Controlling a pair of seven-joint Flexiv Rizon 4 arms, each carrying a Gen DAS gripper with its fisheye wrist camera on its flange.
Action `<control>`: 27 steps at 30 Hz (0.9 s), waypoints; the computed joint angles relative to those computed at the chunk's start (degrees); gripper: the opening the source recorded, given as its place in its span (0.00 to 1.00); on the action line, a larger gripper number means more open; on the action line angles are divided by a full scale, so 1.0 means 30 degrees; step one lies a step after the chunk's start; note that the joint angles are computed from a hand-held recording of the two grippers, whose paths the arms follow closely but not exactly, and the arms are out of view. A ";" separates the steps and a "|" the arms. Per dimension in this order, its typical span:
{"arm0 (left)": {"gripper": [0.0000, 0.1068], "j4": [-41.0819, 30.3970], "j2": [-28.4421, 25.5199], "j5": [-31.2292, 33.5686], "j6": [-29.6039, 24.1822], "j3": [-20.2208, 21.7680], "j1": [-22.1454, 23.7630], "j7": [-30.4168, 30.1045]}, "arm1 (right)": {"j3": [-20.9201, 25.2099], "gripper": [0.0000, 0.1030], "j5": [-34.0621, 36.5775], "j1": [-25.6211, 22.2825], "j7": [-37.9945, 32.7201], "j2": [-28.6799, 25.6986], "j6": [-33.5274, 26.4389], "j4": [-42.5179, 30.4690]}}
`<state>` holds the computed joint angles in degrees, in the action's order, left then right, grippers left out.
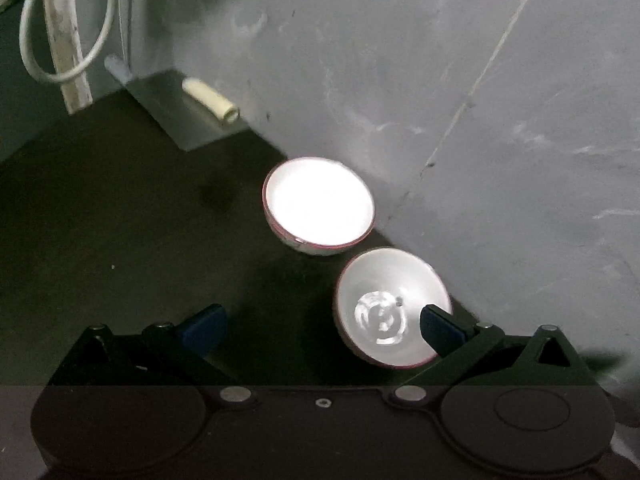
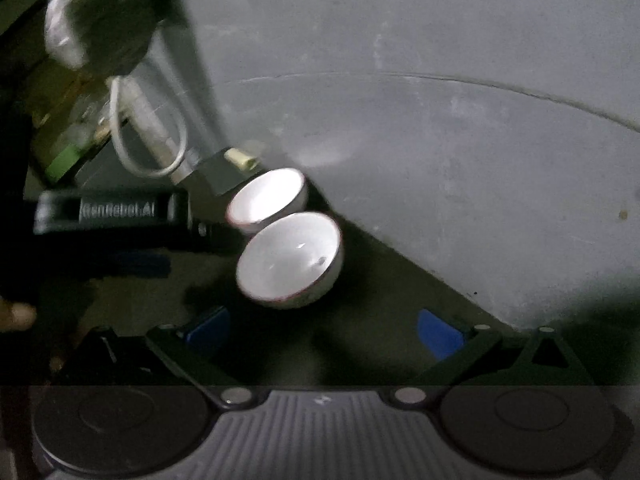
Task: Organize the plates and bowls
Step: 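Move both grippers to a red-rimmed white bowl and grasp its rim, then lift the white bowl and carry it over the small steel bowl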
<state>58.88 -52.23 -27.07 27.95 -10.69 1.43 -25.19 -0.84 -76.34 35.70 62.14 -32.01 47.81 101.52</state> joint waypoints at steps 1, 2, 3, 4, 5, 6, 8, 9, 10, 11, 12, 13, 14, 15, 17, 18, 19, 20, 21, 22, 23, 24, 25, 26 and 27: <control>0.96 -0.0222 -0.0134 0.0268 0.0175 0.0215 -0.0242 -0.0267 | -0.0200 0.99 -0.0398 -0.0078 0.0509 -0.0069 0.0195 -0.0044; 0.96 -0.0465 -0.0295 0.0433 0.0275 0.0290 -0.0381 -0.0410 | -0.0306 0.99 -0.0555 -0.0145 0.0645 -0.0165 0.0186 -0.0149; 0.96 -0.0530 -0.0364 0.0503 0.0397 0.0282 -0.0428 -0.0457 | -0.0311 0.97 -0.0394 -0.0200 0.0485 -0.0286 0.0040 -0.0298; 0.96 -0.0581 -0.0435 0.0552 0.0539 0.0273 -0.0472 -0.0525 | -0.0276 0.94 -0.0013 -0.0273 0.0161 -0.0424 -0.0111 -0.0481; 0.96 -0.0650 -0.0499 0.0595 0.0617 0.0262 -0.0490 -0.0577 | -0.0284 0.93 0.0254 -0.0342 -0.0078 -0.0529 -0.0140 -0.0612; 0.96 -0.0659 -0.0533 0.0634 0.0743 0.0252 -0.0523 -0.0633 | -0.0347 0.92 0.0402 -0.0378 -0.0213 -0.0634 -0.0147 -0.0727; 0.96 -0.0520 -0.0518 0.0728 0.1040 0.0231 -0.0558 -0.0613 | -0.0499 0.91 0.0471 -0.0333 -0.0214 -0.0725 -0.0224 -0.0838; 0.95 -0.0554 -0.0569 0.0773 0.1136 0.0229 -0.0581 -0.0625 | -0.0552 0.89 0.0509 -0.0373 -0.0285 -0.0801 -0.0141 -0.0937; 0.95 -0.0456 -0.0532 0.0822 0.1244 0.0238 -0.0610 -0.0656 | -0.0592 0.87 0.0546 -0.0417 -0.0376 -0.0885 -0.0010 -0.1017; 0.92 -0.0437 -0.0523 0.0877 0.1248 0.0252 -0.0622 -0.0684 | -0.0603 0.86 0.0610 -0.0411 -0.0442 -0.0905 0.0062 -0.1038; 0.90 -0.0691 -0.0664 0.0950 0.1097 0.0278 -0.0661 -0.0765 | -0.0638 0.83 0.0690 -0.0424 -0.0544 -0.0977 0.0140 -0.1145; 0.88 -0.0782 -0.0704 0.1019 0.0954 0.0314 -0.0676 -0.0851 | -0.0670 0.79 0.0708 -0.0399 -0.0572 -0.0978 0.0201 -0.1139; 0.82 -0.0987 -0.0775 0.1117 0.0686 0.0383 -0.0715 -0.1015 | -0.0713 0.76 0.0689 -0.0413 -0.0603 -0.1015 0.0345 -0.1170; 0.74 -0.1207 -0.0831 0.1224 0.0295 0.0454 -0.0728 -0.1177 | -0.0772 0.68 0.0582 -0.0431 -0.0535 -0.1026 0.0543 -0.1147; 0.64 -0.1827 -0.1101 0.1373 -0.0577 0.0554 -0.0758 -0.1568 | -0.0807 0.58 0.0488 -0.0536 -0.0432 -0.1047 0.1042 -0.1103; 0.58 -0.2105 -0.1224 0.1413 -0.0997 0.0590 -0.0756 -0.1790 | -0.0850 0.53 0.0361 -0.0621 -0.0254 -0.1070 0.1427 -0.1079; 0.55 -0.2392 -0.1348 0.1446 -0.1408 0.0628 -0.0754 -0.2037 | -0.0912 0.47 0.0178 -0.0659 0.0011 -0.1056 0.1733 -0.1017; 0.48 -0.2535 -0.1419 0.1457 -0.1663 0.0623 -0.0744 -0.2180 | -0.0992 0.44 -0.0050 -0.0690 0.0275 -0.1058 0.1991 -0.0978; 0.43 -0.2693 -0.1496 0.1442 -0.1934 0.0601 -0.0719 -0.2303 | -0.1030 0.39 -0.0161 -0.0705 0.0357 -0.1087 0.2107 -0.1002; 0.41 -0.2728 -0.1534 0.1415 -0.2052 0.0567 -0.0702 -0.2375 | -0.1064 0.35 -0.0303 -0.0728 0.0450 -0.1087 0.2236 -0.0979; 0.37 -0.2697 -0.1528 0.1382 -0.2150 0.0548 -0.0685 -0.2476 | -0.1091 0.35 -0.0444 -0.0763 0.0562 -0.1100 0.2381 -0.0976; 0.33 -0.2807 -0.1605 0.1349 -0.2348 0.0531 -0.0672 -0.2599 | -0.1076 0.33 -0.0409 -0.0767 0.0575 -0.1110 0.2346 -0.0981; 0.31 -0.2957 -0.1713 0.1306 -0.2592 0.0525 -0.0666 -0.2796 | -0.1083 0.30 -0.0453 -0.0775 0.0683 -0.1102 0.2368 -0.0949; 0.27 -0.3113 -0.1840 0.1198 -0.2856 0.0486 -0.0637 -0.3044 | -0.1099 0.29 -0.0536 -0.0822 0.0864 -0.1103 0.2480 -0.0912; 0.22 -0.3211 -0.1937 0.1071 -0.3106 0.0438 -0.0594 -0.3296 | -0.1131 0.27 -0.0648 -0.0844 0.1122 -0.1083 0.2528 -0.0851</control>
